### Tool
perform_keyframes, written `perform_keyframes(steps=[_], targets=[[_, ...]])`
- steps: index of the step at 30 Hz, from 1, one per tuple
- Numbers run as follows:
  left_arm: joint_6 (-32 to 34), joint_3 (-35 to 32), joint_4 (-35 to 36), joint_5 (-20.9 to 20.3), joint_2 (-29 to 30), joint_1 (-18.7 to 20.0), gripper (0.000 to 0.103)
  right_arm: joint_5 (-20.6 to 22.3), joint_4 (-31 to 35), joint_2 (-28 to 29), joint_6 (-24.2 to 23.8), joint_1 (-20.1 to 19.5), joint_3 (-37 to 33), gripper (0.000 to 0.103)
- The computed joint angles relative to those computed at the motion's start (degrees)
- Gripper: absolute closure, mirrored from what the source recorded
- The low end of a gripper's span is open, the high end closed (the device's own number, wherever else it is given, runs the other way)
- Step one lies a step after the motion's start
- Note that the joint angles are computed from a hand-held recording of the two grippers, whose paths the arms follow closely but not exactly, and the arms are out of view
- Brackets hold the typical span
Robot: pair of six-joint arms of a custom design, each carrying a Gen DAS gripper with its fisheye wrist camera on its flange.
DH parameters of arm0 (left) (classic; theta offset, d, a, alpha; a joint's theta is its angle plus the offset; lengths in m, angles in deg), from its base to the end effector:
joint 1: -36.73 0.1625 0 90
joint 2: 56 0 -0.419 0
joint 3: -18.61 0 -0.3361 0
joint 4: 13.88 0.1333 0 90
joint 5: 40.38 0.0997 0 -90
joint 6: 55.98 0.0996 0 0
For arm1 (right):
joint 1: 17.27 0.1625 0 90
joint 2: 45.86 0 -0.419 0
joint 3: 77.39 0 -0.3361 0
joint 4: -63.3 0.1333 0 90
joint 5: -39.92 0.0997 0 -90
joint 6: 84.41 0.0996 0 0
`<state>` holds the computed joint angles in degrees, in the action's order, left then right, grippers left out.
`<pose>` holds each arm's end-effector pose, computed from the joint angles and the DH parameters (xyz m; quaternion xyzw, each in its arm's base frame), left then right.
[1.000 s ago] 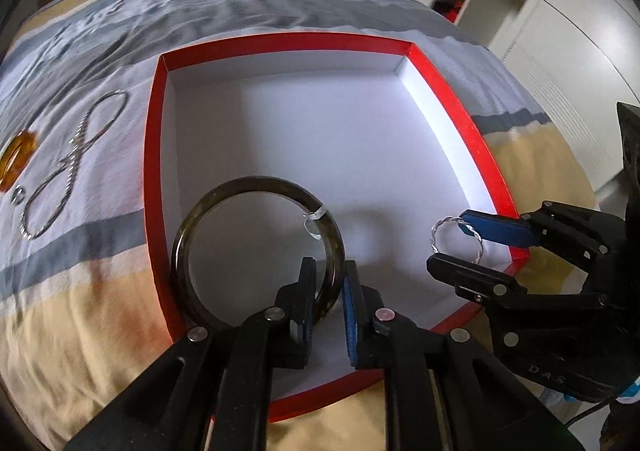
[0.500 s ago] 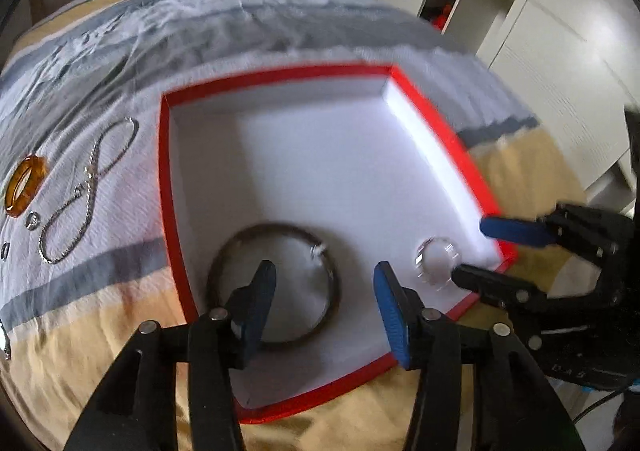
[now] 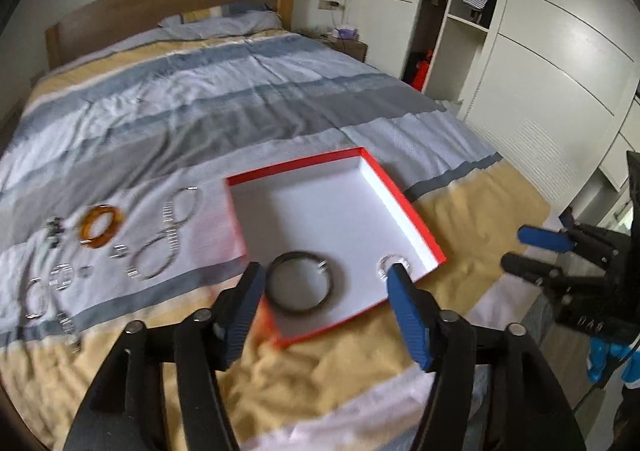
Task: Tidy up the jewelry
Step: 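Withdraw both tools from the box and move toward the remaining jewelry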
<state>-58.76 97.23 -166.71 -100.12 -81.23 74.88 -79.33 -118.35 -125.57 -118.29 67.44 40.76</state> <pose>-0.4308 -0.5717 0.0028 0.3800 0.8841 -0.1899 0.1947 0.0412 -0.4732 0.3936 0.1040 -0.8663 0.3326 0.3579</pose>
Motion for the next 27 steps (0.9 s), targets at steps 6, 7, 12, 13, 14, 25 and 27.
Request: perform_keyframes(steps=[6, 7, 12, 13, 14, 25, 27], targets=[[-0.6, 13.9, -5.8, 6.4, -10.7, -1.6, 0.028, -1.7, -4.0, -0.7, 4.0, 6.2, 4.1, 0.060], [-1.0, 15.9, -6.2, 7.3, -12.4, -1.8, 0.028, -2.0, -4.8, -0.6, 4.6, 7.0, 4.7, 0.060], [-2.4, 24.1, -8.0, 12.4, -20.6, -2.0, 0.028, -3.2, -8.5, 0.2, 8.4, 12.2, 7.5, 0.060], [-2.8, 26.0, -8.3, 13.8, -22.6, -2.0, 0.028, -3.9, -9.4, 0.6, 9.1, 13.4, 7.9, 0.060], [-3.1, 27.7, -8.6, 14.9, -24.3, -2.0, 0.028, -4.5, -9.9, 0.9, 9.5, 14.4, 8.1, 0.060], [-6.2, 42.1, -13.0, 23.9, -40.1, -2.8, 0.028, -8.7, -13.1, 6.0, 13.2, 25.7, 6.8, 0.060], [-7.1, 43.4, -12.5, 24.5, -41.9, -2.8, 0.028, -9.1, -13.6, 7.4, 13.0, 26.8, 6.0, 0.060]])
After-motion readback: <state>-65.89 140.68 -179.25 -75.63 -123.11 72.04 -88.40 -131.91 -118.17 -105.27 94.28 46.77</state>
